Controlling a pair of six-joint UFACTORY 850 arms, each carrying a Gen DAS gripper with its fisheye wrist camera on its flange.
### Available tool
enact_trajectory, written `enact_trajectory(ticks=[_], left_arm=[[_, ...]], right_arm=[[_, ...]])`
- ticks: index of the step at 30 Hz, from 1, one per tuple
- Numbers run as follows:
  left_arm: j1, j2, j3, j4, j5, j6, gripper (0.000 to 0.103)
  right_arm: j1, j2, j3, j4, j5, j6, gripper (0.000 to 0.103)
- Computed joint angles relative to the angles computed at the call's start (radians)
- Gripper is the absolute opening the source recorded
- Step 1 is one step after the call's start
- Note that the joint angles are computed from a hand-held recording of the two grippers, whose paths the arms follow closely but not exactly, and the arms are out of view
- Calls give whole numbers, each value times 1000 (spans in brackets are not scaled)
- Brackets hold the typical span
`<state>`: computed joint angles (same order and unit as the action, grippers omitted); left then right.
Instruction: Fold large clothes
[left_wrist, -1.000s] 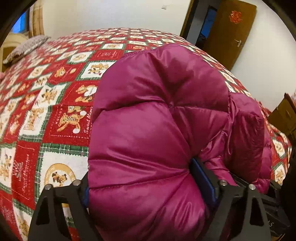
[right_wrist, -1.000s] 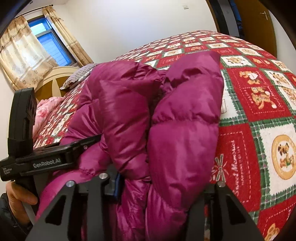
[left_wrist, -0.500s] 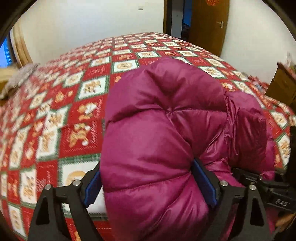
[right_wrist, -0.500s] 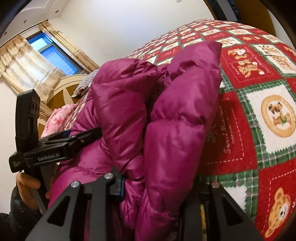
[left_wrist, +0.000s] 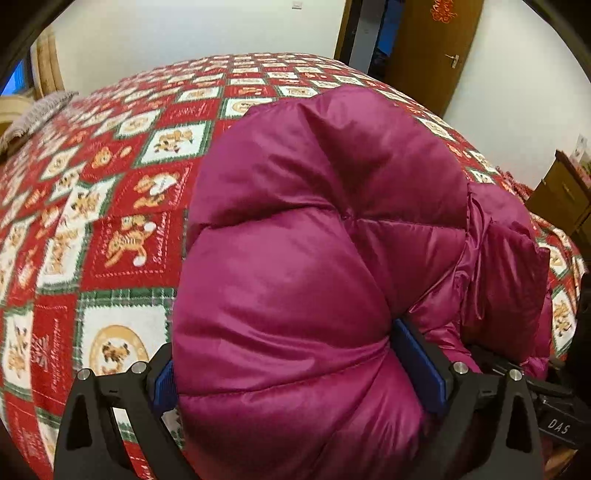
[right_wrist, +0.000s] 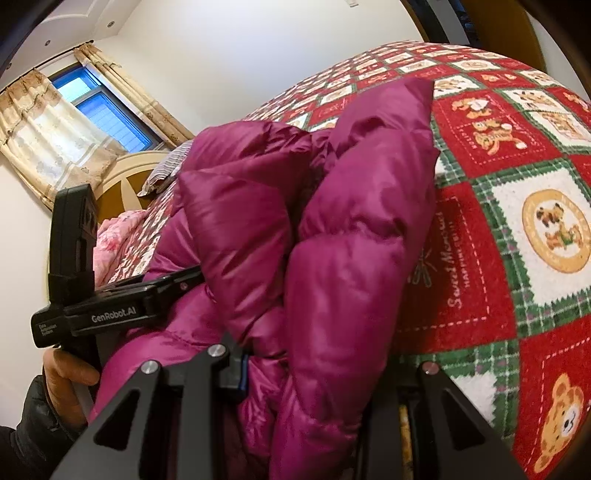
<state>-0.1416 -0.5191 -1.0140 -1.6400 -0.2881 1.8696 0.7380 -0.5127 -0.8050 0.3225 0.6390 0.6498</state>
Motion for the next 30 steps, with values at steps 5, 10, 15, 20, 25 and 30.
enact_trajectory(ticks=[5,10,15,20,25,30], left_arm=[[-6,16,23,-73,-1,60,93],[3,18,25,-47,-29,30,83],[3,49,65,-165,-38,159,69],[-15,84,103,-330,-3,333,64],[26,123,123,-279,-51,273,66],[137,159,163,-415,-201,380,85]], right_arm=[[10,1,-10,43,-21,-20,33],[24,0,-35,116,-60,-75,33],[51,-2,-72,282,-106,-237,32],[75,-11,-111,447,-133,-413,31],[67,-12,-109,411,-136,-373,31],[54,-13,-91,317,-112,-262,31]])
